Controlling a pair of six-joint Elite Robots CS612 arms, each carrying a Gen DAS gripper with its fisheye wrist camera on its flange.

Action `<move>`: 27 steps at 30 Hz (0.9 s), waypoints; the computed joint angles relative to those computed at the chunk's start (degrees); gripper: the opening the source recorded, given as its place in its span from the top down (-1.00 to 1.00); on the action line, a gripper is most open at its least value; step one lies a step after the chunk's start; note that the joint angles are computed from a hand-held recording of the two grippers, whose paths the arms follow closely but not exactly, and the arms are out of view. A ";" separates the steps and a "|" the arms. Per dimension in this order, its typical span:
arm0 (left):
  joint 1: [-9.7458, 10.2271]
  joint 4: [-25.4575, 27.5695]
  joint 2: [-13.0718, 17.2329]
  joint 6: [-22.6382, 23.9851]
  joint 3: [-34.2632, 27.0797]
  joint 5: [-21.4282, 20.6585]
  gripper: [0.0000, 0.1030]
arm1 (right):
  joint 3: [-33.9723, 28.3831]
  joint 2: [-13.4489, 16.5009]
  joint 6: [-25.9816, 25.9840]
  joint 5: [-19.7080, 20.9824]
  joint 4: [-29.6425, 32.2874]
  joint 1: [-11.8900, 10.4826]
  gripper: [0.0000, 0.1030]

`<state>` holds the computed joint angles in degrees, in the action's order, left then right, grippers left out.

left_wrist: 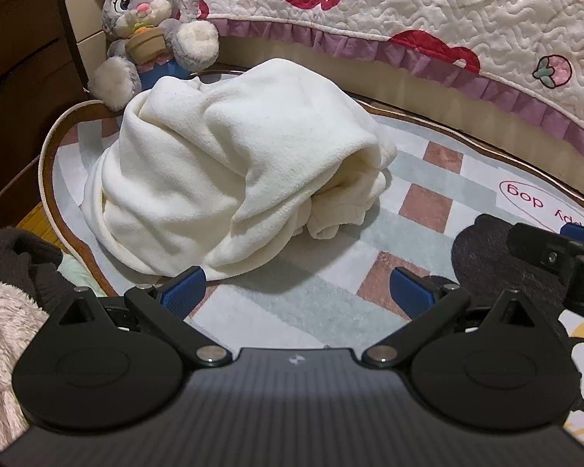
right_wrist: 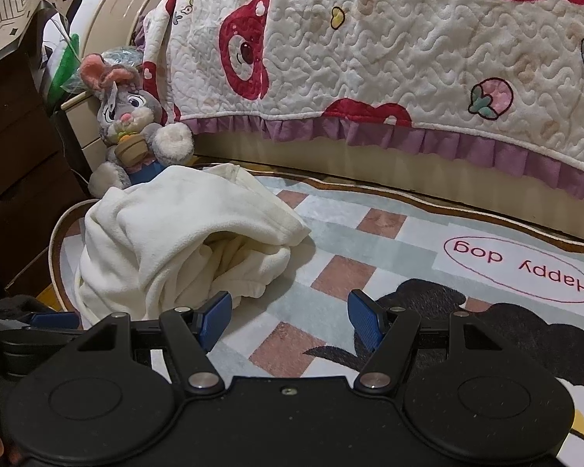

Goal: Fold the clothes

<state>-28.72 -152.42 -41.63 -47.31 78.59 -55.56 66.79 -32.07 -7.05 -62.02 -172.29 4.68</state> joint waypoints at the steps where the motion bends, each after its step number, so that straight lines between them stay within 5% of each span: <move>1: 0.01 0.04 0.00 0.01 0.01 -0.02 -0.99 | -0.01 0.01 -0.01 -0.02 0.06 0.00 -0.38; 22: 0.34 0.73 0.07 -0.49 -0.11 -1.68 -0.99 | -0.34 0.25 -0.84 -0.32 1.54 0.24 -0.38; 27: -0.35 -3.95 0.24 2.56 0.72 3.63 -0.98 | 0.20 2.40 1.79 -1.57 -11.64 0.47 -0.47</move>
